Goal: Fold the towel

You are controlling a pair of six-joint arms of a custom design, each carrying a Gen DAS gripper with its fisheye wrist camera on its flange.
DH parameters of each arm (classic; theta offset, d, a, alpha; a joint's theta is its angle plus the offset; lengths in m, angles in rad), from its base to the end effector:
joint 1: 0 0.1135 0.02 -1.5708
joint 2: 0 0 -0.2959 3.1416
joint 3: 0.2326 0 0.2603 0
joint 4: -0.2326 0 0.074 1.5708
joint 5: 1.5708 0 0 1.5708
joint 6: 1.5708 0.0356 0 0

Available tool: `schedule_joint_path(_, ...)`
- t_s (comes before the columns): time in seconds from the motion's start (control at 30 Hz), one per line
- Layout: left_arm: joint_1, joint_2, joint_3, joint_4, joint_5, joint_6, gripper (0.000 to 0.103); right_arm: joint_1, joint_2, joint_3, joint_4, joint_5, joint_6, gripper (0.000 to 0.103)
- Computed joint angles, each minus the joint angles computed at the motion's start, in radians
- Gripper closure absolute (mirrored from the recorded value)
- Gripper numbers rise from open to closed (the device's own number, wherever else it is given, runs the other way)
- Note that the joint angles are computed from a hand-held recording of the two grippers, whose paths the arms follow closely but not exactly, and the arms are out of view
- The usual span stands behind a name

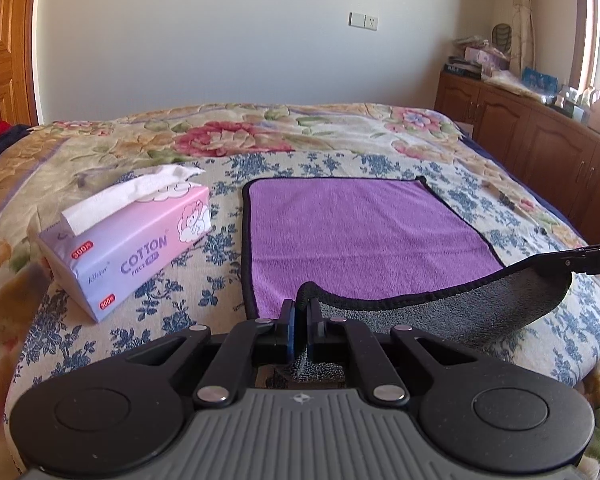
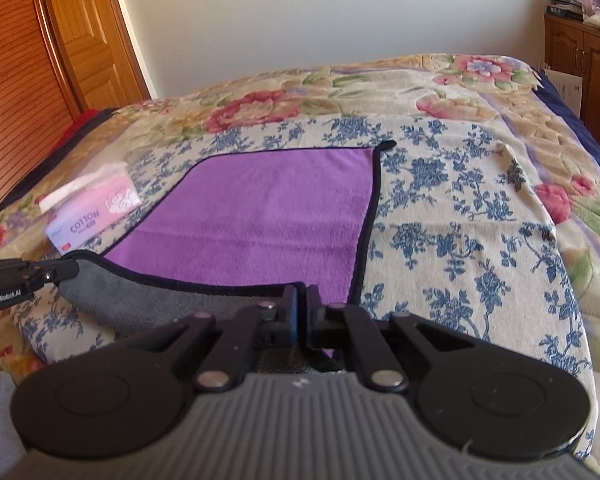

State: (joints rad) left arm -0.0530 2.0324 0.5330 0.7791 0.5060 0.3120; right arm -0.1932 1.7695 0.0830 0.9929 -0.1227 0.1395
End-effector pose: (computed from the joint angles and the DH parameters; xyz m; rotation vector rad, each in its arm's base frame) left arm 0.3074 -0.0336 0.0607 0.6541 2.1215 -0.4364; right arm 0.1901 -0.0328 0.0752 0.3100 2.2392 0.1103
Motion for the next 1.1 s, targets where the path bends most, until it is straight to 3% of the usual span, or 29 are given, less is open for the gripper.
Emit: schedule_joint_path(1.1, -0.069, 0.017, 0.099, -0.002, -0.027, -0.083, 0.097, -0.001, 0.022, 0.086, 0.029, 0.012, -0.116, 0.098)
